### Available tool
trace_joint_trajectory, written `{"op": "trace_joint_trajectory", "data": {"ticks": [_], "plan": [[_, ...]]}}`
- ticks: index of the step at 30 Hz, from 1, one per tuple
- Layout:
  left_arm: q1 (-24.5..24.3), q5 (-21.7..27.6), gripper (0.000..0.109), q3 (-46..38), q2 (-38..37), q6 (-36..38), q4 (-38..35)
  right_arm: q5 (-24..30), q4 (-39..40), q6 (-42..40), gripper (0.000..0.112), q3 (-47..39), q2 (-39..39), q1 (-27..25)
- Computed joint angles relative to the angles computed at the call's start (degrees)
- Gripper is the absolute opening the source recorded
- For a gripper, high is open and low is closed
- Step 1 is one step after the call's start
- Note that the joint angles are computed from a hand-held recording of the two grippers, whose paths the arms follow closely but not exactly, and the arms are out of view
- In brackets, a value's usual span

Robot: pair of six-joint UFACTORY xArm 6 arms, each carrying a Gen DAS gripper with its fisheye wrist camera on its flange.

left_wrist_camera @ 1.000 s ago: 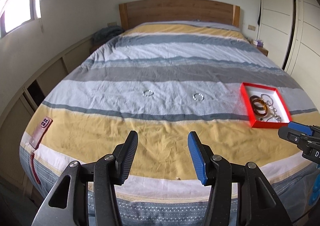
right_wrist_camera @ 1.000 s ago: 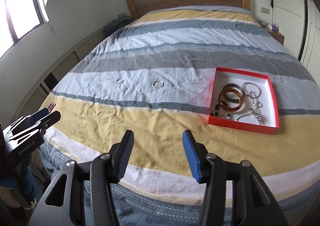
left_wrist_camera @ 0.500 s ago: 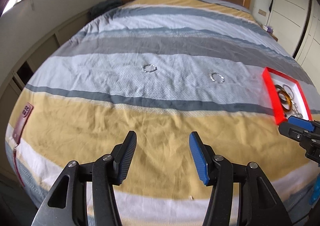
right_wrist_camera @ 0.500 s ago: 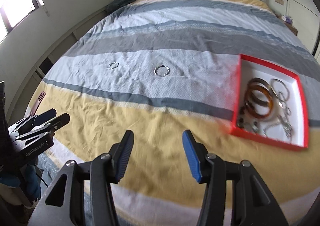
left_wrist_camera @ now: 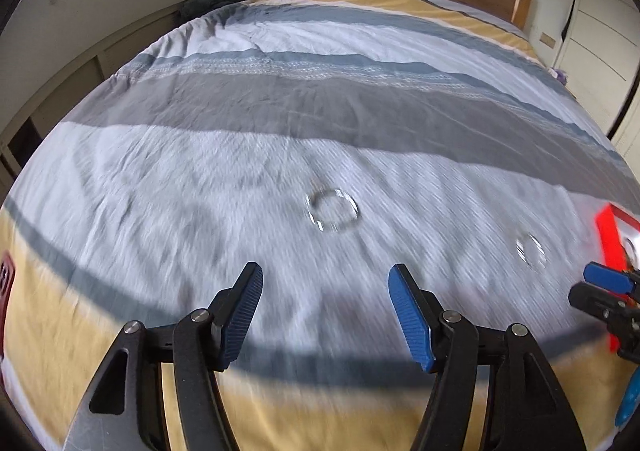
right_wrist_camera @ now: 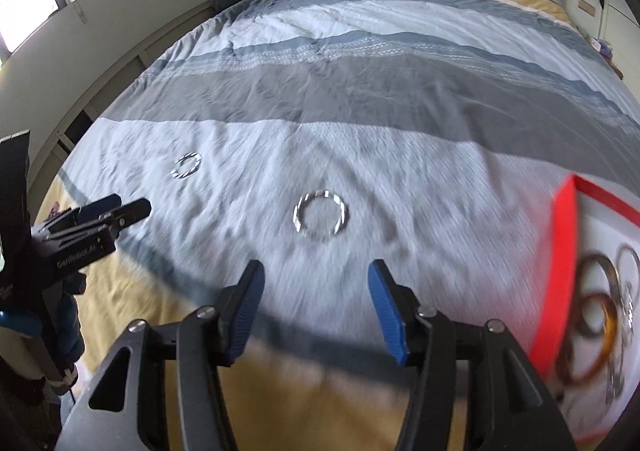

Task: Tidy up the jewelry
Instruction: 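Grasp a twisted silver ring with the left tool while the right tool grasps another ring, then carry both held rings over the red box with both tools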

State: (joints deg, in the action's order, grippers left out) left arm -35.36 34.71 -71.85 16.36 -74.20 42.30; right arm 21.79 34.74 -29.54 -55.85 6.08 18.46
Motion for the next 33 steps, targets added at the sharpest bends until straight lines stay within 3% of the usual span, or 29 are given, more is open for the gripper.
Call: {"op": "trace_joint_trajectory", "data": {"ticks": [7, 14, 16, 18, 19, 26, 33], "plan": [[3.22, -1.06, 0.067, -7.56, 8.3, 4.83, -1.31, 0.06, -1.37, 1.58, 0.055, -7.97, 9.32, 0.44], [4.22, -1.48, 0.067, -11.5, 12.49, 5.56, -0.65, -0.37, 0.09, 0.38, 0.055, -10.1, 11.76, 0.65], [4.4, -2.4, 0.055, -11.39, 12.69, 5.27, -0.09, -0.99, -1.01, 0.88, 0.051, -9.83, 11.79, 0.85], [4.42, -3.61, 0.041, -10.83, 12.51, 5.58, 0.01, -1.01, -1.09, 0.68, 0.037, -9.71, 11.81, 0.88], [4.34, -3.81, 0.04, -10.68, 12.42, 5.9, -0.29, -1.02, -0.56, 0.37, 0.037, -9.71, 11.77, 0.9], [3.37, -4.86, 0.04, -7.85, 9.62, 4.77, -0.28, -1.23, 3.9, -3.48, 0.037, -6.13, 7.81, 1.1], [-0.23, -3.99, 0.039, -5.47, 4.74, 4.21, 0.48, -1.28, 10.45, -9.2, 0.037, 1.36, -3.05, 0.28]]}}
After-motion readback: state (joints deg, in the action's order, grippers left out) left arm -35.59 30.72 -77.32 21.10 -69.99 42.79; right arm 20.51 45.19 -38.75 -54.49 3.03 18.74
